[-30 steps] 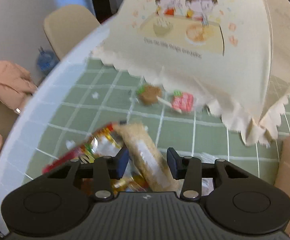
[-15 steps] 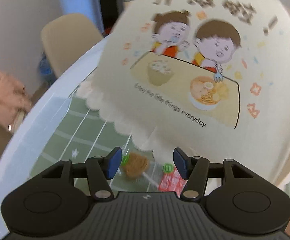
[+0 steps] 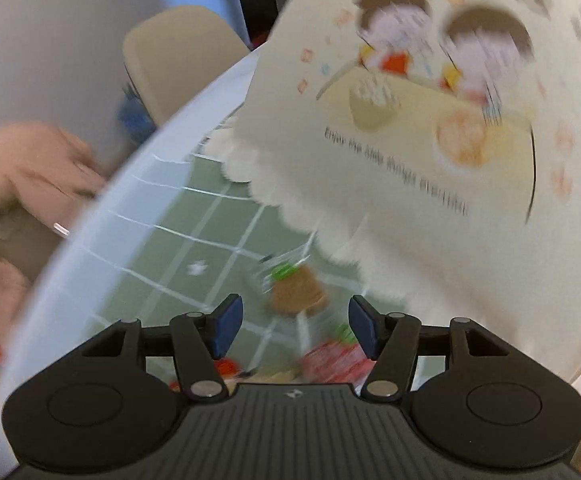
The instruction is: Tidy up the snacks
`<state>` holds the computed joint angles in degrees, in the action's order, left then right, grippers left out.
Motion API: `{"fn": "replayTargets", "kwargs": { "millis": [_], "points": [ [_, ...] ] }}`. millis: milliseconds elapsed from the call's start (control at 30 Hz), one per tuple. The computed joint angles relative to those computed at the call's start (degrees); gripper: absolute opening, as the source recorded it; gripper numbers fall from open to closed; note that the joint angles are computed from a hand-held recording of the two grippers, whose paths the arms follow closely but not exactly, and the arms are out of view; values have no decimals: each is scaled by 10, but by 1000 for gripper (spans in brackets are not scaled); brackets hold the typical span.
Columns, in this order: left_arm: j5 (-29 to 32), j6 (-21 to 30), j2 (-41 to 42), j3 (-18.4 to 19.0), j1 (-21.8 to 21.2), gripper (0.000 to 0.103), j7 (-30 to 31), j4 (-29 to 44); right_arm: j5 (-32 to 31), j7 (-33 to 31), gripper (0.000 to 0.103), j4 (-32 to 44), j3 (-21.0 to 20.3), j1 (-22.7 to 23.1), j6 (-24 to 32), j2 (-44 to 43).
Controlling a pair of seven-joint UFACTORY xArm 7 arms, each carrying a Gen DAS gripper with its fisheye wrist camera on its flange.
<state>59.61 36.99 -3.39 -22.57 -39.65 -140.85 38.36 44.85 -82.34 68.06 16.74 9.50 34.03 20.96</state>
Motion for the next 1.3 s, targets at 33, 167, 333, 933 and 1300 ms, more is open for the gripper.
{"fn": "replayTargets", "kwargs": {
  "millis": [33, 167, 333, 933, 1300],
  "points": [
    [2, 0, 0, 0, 0, 50, 0, 0, 2, -12, 59, -14, 8, 8, -41, -2],
    [12, 8, 2, -3, -4, 50, -14, 1, -60, 89, 63, -18, -6, 51, -109, 15],
    [23, 7, -1, -2, -6, 50, -27, -4, -83, 153, 38, -14, 0, 18, -42, -2],
    [34, -34, 71, 16, -25, 51, 99, 72, 59, -108, 17, -258, -251, -133, 281, -356],
    [0, -22, 114, 46, -81, 53, 161, 125, 26, -100, 34, -328, -283, -156, 220, -389]
  ]
}}
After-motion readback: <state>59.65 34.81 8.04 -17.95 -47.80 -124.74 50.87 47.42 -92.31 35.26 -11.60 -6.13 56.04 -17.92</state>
